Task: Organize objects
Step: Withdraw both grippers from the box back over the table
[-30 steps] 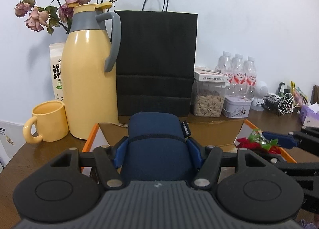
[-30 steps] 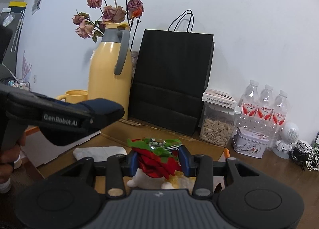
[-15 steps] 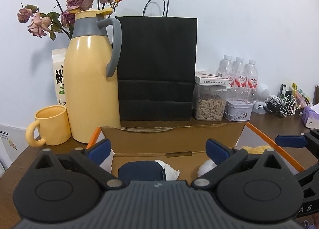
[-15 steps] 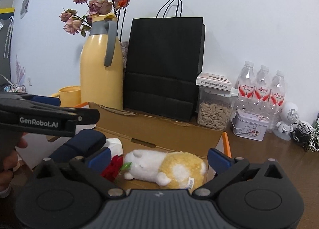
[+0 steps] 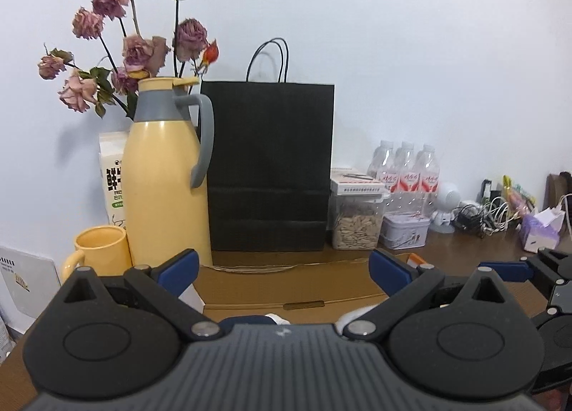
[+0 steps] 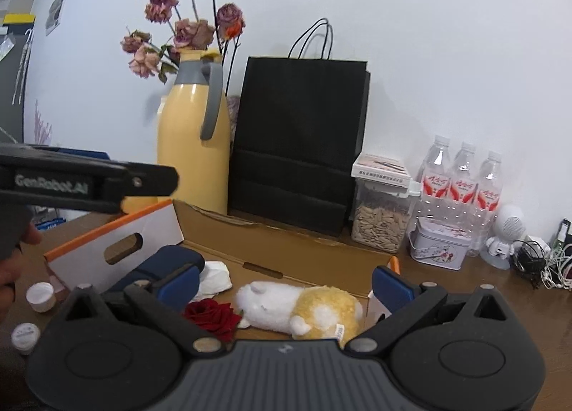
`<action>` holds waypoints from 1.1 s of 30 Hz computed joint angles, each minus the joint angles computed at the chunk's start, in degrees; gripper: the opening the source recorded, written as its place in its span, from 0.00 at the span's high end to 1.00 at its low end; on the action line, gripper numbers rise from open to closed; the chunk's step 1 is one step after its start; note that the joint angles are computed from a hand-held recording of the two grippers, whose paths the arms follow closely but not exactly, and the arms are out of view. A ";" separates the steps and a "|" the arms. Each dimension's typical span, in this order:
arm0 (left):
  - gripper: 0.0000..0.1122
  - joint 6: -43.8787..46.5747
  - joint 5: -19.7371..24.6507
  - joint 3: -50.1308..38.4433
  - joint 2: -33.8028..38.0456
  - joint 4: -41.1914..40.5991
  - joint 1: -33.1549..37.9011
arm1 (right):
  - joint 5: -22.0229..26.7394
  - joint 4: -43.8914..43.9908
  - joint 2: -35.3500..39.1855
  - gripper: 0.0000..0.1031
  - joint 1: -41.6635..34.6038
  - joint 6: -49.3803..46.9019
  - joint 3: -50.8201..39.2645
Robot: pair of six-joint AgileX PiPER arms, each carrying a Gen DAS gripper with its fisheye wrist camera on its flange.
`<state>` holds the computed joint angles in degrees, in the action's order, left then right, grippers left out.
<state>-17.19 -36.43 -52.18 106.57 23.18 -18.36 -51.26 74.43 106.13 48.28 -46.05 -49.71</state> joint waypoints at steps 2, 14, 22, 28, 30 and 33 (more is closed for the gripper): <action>0.08 -0.68 -0.33 2.10 -1.92 1.16 0.44 | -0.78 0.95 -1.36 0.00 1.26 0.89 1.31; 0.08 -7.32 0.87 14.03 -13.84 10.48 6.48 | -9.32 14.06 -8.52 0.00 14.57 -0.66 6.98; 0.08 -10.61 -0.68 22.23 -18.58 19.07 14.25 | -10.29 23.04 -8.04 0.00 22.35 1.90 9.75; 0.08 -11.75 -2.93 27.15 -19.45 25.61 20.70 | -5.67 24.62 -5.50 0.00 24.89 10.99 13.23; 0.08 -11.60 -3.66 28.52 -19.45 27.17 22.67 | -4.08 23.73 -4.91 0.00 24.91 14.23 14.19; 0.08 -11.52 -4.89 30.39 -19.49 29.37 25.55 | -2.35 21.93 -3.80 0.00 24.32 16.45 14.12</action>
<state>-28.71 -41.33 -21.79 87.08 52.55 7.20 -53.60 96.36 102.33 72.60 -29.61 -35.59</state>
